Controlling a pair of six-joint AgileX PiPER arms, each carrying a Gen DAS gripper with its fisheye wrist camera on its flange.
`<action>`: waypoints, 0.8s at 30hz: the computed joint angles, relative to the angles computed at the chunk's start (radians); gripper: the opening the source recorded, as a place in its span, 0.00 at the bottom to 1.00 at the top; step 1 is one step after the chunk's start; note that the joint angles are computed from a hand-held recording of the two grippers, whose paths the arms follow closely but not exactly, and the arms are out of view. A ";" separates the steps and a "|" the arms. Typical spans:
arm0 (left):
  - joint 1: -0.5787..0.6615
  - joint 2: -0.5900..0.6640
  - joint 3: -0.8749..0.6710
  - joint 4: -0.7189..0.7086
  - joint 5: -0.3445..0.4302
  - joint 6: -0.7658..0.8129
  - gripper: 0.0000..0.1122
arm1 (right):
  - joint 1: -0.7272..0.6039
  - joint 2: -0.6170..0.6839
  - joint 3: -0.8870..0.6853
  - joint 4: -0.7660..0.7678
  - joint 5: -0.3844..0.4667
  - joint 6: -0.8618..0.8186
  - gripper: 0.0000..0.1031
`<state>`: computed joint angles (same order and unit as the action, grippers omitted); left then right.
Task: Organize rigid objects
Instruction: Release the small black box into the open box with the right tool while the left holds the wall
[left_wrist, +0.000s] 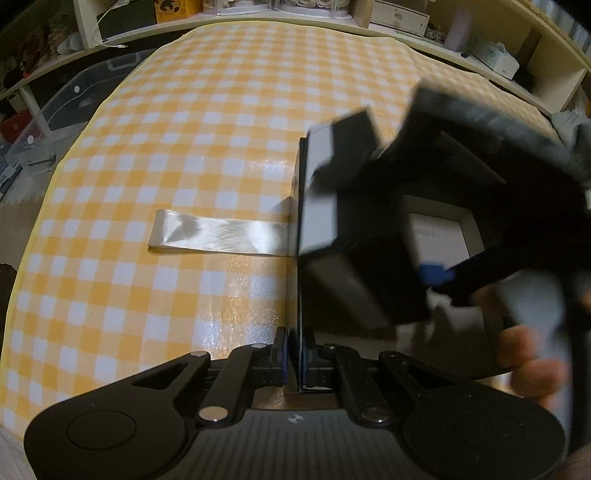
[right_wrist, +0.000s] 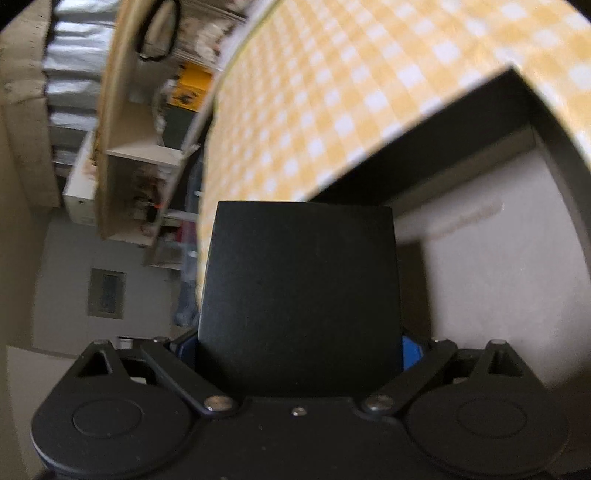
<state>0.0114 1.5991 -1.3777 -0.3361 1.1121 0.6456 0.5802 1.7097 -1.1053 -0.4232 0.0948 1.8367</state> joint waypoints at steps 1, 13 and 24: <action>0.004 0.002 -0.003 -0.002 0.001 0.002 0.06 | 0.006 0.008 -0.007 0.060 0.017 -0.067 0.95; -0.003 -0.019 0.024 -0.006 -0.014 -0.011 0.06 | 0.066 -0.008 -0.105 -0.042 0.327 -0.142 1.00; 0.005 -0.029 0.031 -0.017 -0.011 -0.007 0.06 | 0.086 -0.070 -0.202 0.060 0.565 -0.388 0.89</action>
